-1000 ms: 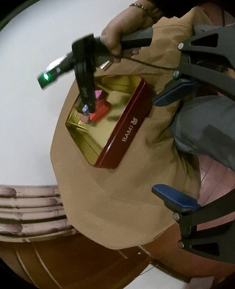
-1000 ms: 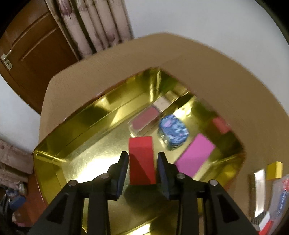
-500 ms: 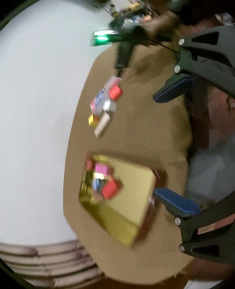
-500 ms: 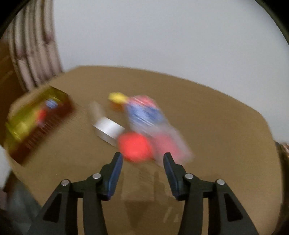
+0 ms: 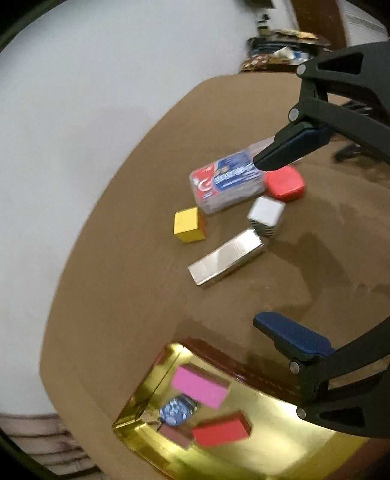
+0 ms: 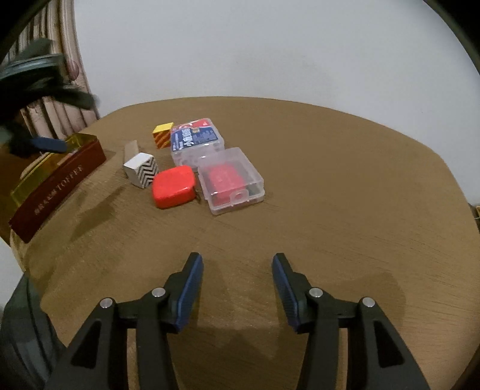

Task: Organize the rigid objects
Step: 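Reach the left gripper to the silver ribbed lighter and grasp it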

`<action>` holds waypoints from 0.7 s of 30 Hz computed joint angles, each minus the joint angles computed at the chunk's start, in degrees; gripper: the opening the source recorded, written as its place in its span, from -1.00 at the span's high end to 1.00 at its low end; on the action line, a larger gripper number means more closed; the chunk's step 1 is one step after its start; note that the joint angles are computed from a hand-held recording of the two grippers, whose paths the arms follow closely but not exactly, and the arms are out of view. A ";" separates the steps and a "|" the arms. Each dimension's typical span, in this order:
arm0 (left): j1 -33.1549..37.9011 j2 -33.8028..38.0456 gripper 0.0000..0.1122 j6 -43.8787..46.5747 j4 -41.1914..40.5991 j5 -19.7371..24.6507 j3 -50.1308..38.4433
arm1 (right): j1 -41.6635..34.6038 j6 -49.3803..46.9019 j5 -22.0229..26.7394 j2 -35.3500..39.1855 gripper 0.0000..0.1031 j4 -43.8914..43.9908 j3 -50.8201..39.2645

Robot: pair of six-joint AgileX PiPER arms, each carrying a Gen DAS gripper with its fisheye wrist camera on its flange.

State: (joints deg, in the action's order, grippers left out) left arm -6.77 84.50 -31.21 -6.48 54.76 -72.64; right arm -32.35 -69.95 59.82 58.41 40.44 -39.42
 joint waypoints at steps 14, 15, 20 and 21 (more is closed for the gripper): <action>-1.32 16.48 -0.54 -7.50 5.25 4.51 -10.93 | -6.71 -6.67 8.32 2.74 -0.01 5.11 -1.72; -1.13 17.17 -0.54 -7.19 4.92 4.37 -11.26 | -6.77 -6.80 8.49 2.81 -0.02 5.24 -1.72; -2.29 21.04 -0.23 -7.12 5.41 7.09 -14.56 | -7.80 -7.58 9.63 3.30 -0.04 5.44 -1.90; -2.92 22.78 -0.19 -7.93 6.81 8.10 -16.57 | -7.73 -7.47 9.54 3.37 -0.05 5.39 -1.90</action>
State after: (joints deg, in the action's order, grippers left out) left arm -9.69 107.28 -39.14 0.33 62.86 -89.21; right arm -40.08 -77.42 69.36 61.78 45.83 -41.33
